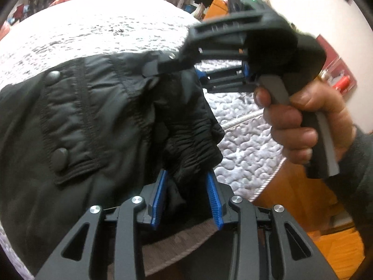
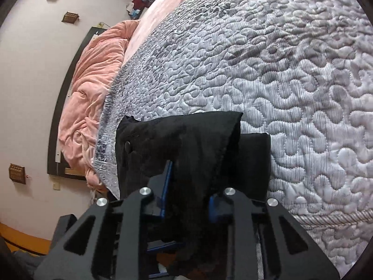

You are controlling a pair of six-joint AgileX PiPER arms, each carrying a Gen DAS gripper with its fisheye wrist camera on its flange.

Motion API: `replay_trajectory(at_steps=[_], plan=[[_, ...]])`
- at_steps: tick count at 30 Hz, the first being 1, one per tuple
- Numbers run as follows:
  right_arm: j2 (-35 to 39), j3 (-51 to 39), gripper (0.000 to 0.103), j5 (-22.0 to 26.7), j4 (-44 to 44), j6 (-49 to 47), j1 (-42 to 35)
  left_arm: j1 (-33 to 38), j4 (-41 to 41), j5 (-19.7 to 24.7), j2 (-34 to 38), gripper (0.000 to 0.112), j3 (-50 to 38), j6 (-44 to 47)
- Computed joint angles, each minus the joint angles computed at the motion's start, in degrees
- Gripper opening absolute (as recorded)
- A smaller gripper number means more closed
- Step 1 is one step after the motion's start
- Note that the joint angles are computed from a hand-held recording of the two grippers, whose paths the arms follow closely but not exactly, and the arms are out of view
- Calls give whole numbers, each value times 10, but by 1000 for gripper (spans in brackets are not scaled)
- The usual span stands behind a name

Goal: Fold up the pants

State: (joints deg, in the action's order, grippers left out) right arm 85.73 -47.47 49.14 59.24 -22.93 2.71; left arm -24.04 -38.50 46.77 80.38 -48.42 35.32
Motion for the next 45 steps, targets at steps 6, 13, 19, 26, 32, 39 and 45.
replay_trajectory(at_steps=[6, 13, 19, 26, 32, 39, 45], plan=[[-29, -21, 20, -13, -71, 82, 31, 183, -79, 144, -44, 61, -28, 84], [-46, -18, 15, -14, -108, 109, 26, 345, -72, 180, 51, 83, -144, 141], [-59, 26, 11, -14, -72, 73, -20, 376, -44, 173, 151, 84, -228, 116], [-53, 64, 67, 2, -3, 8, -56, 385, -58, 145, 185, 85, -219, 145], [-23, 91, 30, 5, 80, -75, -48, 394, -41, 128, 212, 88, -228, 132], [-74, 86, 11, 5, 37, -22, -64, 402, -48, 142, 214, 89, -241, 138], [-47, 117, 22, -30, 11, -17, -85, 375, -14, 136, 222, 89, -248, 110]])
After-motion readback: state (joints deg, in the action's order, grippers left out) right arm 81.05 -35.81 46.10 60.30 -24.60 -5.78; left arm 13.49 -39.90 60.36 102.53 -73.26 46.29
